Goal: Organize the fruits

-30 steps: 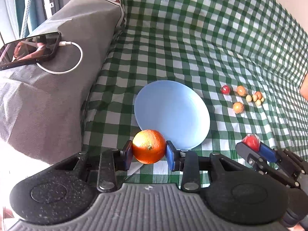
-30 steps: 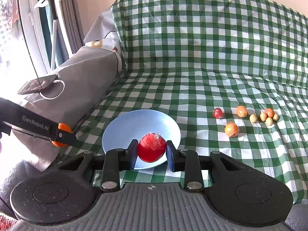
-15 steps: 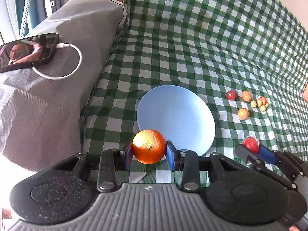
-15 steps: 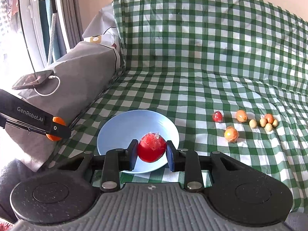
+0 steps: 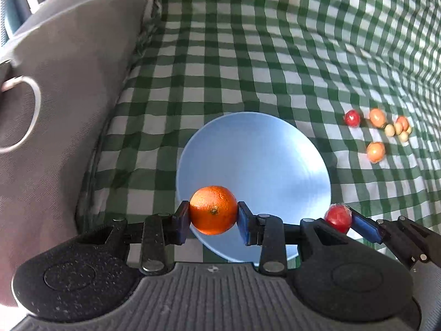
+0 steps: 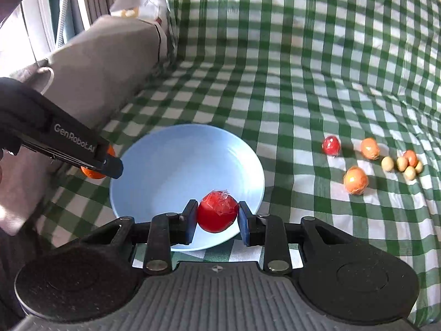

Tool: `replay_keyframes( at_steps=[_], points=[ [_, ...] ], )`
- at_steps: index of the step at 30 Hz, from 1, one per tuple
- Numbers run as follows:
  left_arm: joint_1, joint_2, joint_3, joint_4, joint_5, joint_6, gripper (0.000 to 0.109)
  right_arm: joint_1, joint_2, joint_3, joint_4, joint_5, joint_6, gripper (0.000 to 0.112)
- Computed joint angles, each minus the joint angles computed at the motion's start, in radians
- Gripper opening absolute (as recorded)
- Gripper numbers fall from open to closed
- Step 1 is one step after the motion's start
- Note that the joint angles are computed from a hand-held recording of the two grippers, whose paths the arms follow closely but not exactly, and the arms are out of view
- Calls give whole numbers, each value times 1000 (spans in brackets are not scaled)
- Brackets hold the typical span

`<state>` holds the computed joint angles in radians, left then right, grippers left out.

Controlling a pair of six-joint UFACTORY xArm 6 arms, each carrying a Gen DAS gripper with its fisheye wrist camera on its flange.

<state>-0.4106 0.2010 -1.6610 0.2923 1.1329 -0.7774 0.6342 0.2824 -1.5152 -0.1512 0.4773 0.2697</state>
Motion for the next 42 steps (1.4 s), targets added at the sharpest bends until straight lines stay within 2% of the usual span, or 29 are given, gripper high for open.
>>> replay_keyframes(
  at_steps=[8,14,15,16,17,18,19,21,23,25,30,34,42],
  points=[
    [10,111,-106,-16,17,54,39,-17,89,-87,51,45,-66,32],
    [18,148,-144,-18,27,84,40,-20,139,-146,101,66,-122,33],
    [19,147,-144,-12,21,82,45,-21,147,-158,122,68,-143,33],
    [20,138,-134,-8,5,79,65,-21,150,-163,143,61,-168,36],
    [19,128,-128,5,-8,67,80,-20,153,-173,160,61,-193,42],
    [13,121,-126,38,-9,38,103,-18,150,-175,152,57,-198,61],
    [5,110,-120,78,-11,5,103,-16,142,-170,122,46,-182,76],
    [-8,98,-120,117,-2,-5,103,-14,115,-148,74,32,-160,87],
    [-18,83,-127,107,45,16,103,-16,72,-111,92,31,-195,90],
    [-37,26,-65,124,54,-14,103,-21,5,-45,106,22,-209,96],
    [-108,-140,109,151,83,-78,103,-37,-175,141,140,-23,-224,100],
    [-166,-232,189,185,117,-129,103,-38,-293,259,146,-43,-202,102],
    [-261,-307,224,282,157,-225,103,11,-445,400,-68,-120,-16,102]
  ],
)
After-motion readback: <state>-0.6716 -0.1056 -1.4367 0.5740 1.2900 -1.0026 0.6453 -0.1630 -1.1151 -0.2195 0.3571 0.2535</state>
